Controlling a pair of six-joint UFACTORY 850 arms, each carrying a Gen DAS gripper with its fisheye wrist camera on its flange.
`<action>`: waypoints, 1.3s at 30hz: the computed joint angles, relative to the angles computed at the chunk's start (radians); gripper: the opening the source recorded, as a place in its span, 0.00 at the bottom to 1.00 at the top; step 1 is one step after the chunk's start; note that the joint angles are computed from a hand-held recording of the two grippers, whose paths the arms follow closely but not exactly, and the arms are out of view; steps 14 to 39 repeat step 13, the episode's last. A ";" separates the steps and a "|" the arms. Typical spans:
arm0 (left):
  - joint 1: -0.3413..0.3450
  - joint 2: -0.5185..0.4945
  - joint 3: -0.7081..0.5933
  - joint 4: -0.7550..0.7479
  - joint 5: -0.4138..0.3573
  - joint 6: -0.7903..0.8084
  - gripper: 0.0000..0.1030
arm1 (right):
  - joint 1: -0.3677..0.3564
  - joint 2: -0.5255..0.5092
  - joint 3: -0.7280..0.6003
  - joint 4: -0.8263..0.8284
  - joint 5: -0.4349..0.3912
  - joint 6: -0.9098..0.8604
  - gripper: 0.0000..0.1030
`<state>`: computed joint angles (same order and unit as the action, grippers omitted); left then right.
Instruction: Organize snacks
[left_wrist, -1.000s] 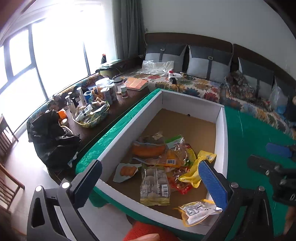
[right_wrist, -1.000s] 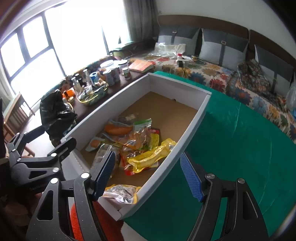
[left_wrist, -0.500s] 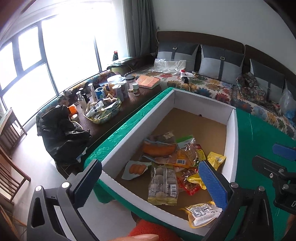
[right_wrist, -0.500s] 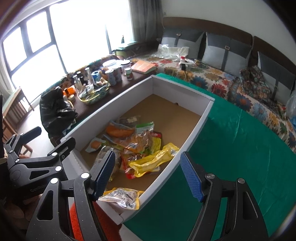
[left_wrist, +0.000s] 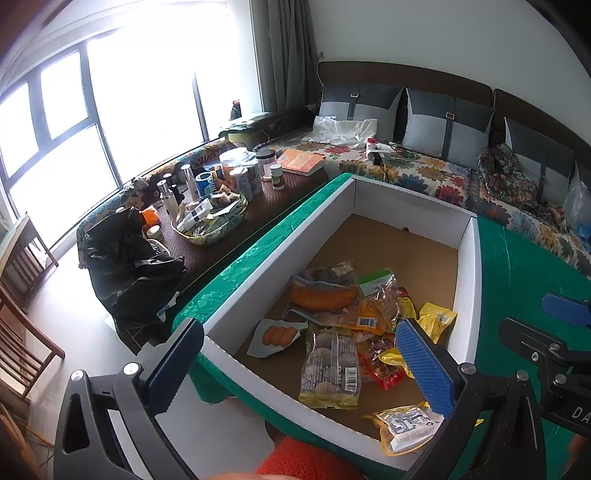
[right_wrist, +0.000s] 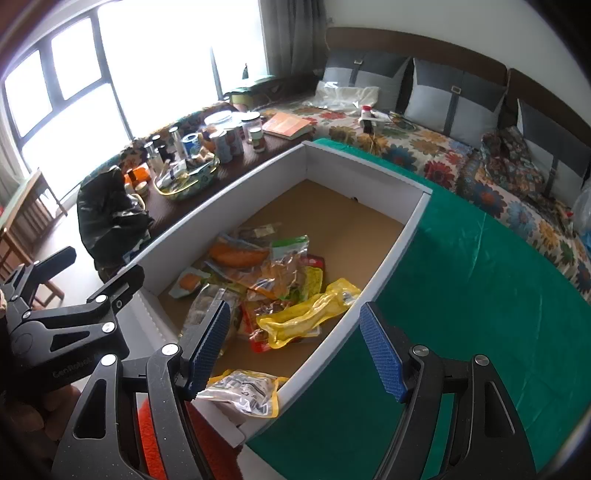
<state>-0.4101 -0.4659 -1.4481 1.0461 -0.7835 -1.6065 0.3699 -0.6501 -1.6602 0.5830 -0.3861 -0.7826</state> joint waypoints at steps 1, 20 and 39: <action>0.000 0.000 -0.001 0.002 -0.004 -0.002 1.00 | 0.000 0.000 0.000 0.001 -0.001 -0.001 0.74; 0.009 0.001 -0.004 -0.017 0.008 0.018 1.00 | 0.005 0.001 0.001 -0.005 -0.003 0.000 0.74; 0.009 0.001 -0.004 -0.017 0.008 0.018 1.00 | 0.005 0.001 0.001 -0.005 -0.003 0.000 0.74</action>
